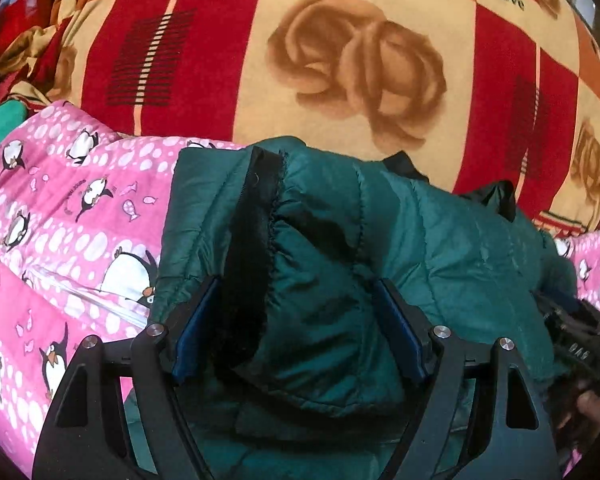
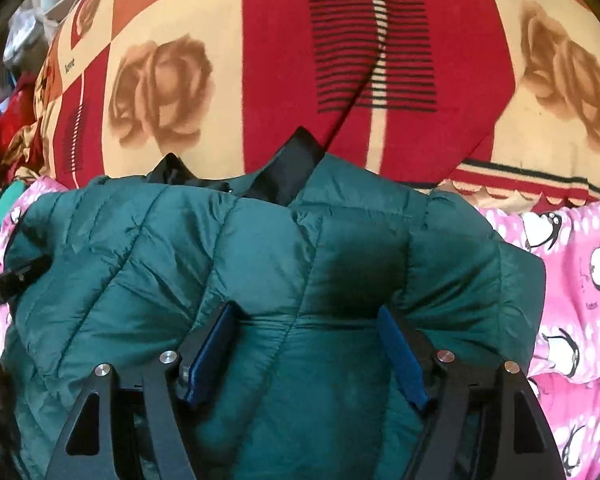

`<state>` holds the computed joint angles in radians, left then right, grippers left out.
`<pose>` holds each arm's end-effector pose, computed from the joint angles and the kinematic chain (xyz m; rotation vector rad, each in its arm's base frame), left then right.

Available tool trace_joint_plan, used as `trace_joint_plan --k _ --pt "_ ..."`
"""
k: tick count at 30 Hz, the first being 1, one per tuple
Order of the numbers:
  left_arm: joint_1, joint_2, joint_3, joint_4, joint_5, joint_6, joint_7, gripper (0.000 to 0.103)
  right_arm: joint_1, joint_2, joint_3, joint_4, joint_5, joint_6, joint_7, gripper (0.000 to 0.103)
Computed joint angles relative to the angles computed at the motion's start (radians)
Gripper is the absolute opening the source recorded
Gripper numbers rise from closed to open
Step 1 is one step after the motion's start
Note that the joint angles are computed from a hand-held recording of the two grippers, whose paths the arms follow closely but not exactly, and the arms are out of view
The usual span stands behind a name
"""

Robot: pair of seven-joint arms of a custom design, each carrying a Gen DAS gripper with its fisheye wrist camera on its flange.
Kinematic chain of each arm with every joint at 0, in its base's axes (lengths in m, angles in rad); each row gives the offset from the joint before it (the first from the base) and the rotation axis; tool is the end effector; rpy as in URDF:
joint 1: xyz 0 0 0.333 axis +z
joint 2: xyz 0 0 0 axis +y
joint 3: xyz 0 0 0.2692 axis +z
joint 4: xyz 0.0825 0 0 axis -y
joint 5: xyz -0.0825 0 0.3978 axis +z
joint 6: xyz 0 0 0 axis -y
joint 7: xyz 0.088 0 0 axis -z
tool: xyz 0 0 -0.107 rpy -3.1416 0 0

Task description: Fold large clothes

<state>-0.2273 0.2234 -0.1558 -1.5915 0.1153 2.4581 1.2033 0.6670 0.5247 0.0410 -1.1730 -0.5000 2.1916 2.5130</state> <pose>0.6343 -0.2456 0.5300 -1.8545 1.9798 -0.7950 0.5782 0.4623 0.5079 -1.7753 1.8732 -0.5777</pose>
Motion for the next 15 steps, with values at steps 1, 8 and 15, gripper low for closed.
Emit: trace_joint_plan --k 1,8,15 --pt "-0.003 -0.002 0.002 -0.006 0.01 0.005 -0.006 0.079 0.002 -0.002 0.0 0.006 0.003 -0.014 0.0 0.072" --pt "-0.005 -0.012 0.006 -0.035 0.033 0.044 -0.031 0.079 0.035 -0.087 0.02 -0.055 -0.059 0.037 0.075 0.072" --pt "0.003 -0.027 0.001 -0.071 0.014 0.084 -0.031 0.079 0.092 0.128 0.018 0.224 0.007 -0.056 -0.028 0.072"
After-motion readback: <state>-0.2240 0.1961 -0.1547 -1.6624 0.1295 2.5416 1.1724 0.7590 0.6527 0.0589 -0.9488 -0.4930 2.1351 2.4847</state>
